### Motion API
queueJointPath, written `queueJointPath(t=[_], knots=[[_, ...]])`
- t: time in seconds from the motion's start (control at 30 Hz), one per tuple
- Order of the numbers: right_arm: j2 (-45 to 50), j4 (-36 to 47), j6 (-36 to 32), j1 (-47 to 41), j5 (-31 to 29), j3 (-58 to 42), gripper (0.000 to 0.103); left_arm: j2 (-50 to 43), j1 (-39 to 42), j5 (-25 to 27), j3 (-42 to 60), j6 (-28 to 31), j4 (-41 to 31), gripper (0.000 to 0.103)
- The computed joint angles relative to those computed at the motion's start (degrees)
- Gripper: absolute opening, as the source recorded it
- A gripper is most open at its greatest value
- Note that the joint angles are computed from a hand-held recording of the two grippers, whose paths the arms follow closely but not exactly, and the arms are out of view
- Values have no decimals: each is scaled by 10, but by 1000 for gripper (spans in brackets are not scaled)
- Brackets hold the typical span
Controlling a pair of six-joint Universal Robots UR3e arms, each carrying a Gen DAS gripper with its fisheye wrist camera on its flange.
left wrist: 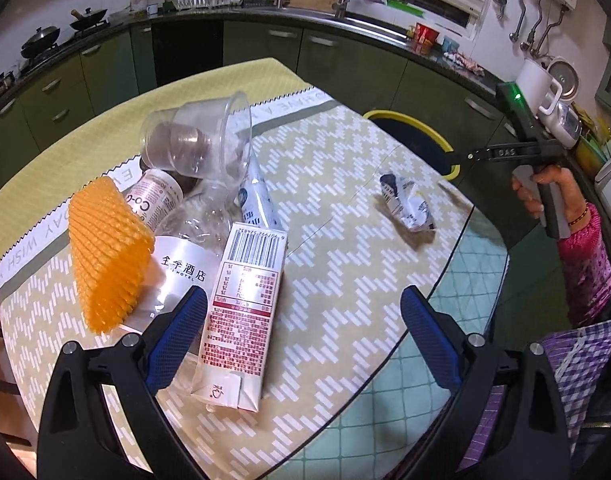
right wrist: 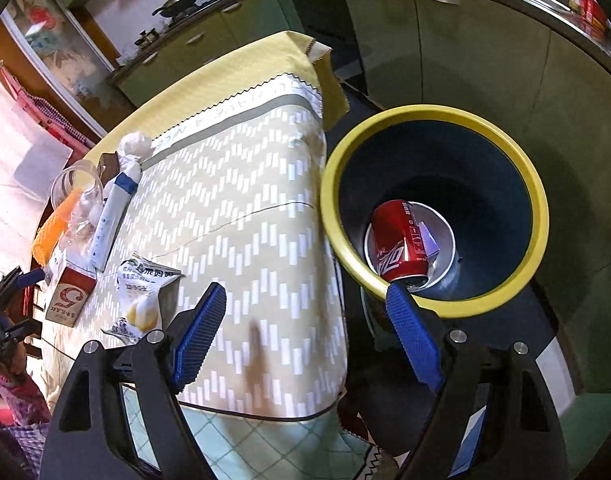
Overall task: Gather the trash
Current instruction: 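Grasp the white-and-red milk carton with the left gripper and lift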
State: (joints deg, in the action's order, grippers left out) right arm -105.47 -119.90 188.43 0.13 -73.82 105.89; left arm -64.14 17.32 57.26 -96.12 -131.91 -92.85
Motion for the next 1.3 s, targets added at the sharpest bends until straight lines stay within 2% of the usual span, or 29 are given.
queueJointPath(t=[0.27, 0.4, 0.53, 0.67, 0.77, 0.83, 0.9, 1.03, 1.3], knots=[[23, -17, 3, 12, 0, -6, 81, -22, -17, 18, -8, -6, 26, 91], [27, -16, 2, 17, 0, -11, 82, -33, -27, 34, -11, -17, 36, 80], [35, -20, 4, 17, -1, -10, 82, -46, -46, 63, -30, -40, 71, 78], [35, -24, 4, 15, 3, -4, 82, -52, -46, 63, -35, -45, 73, 63], [32, -25, 3, 14, 6, 1, 82, -59, -55, 81, -42, -65, 92, 46], [31, -26, 3, 14, 7, 3, 82, -59, -61, 89, -48, -73, 102, 44], [30, -27, 4, 14, 6, 4, 82, -57, -64, 95, -53, -81, 110, 35], [26, -30, 3, 13, 9, 11, 82, -39, -70, 100, -60, -85, 117, 35], [7, -32, 2, 10, 16, 19, 82, -14, -78, 79, -19, -76, 74, 35]])
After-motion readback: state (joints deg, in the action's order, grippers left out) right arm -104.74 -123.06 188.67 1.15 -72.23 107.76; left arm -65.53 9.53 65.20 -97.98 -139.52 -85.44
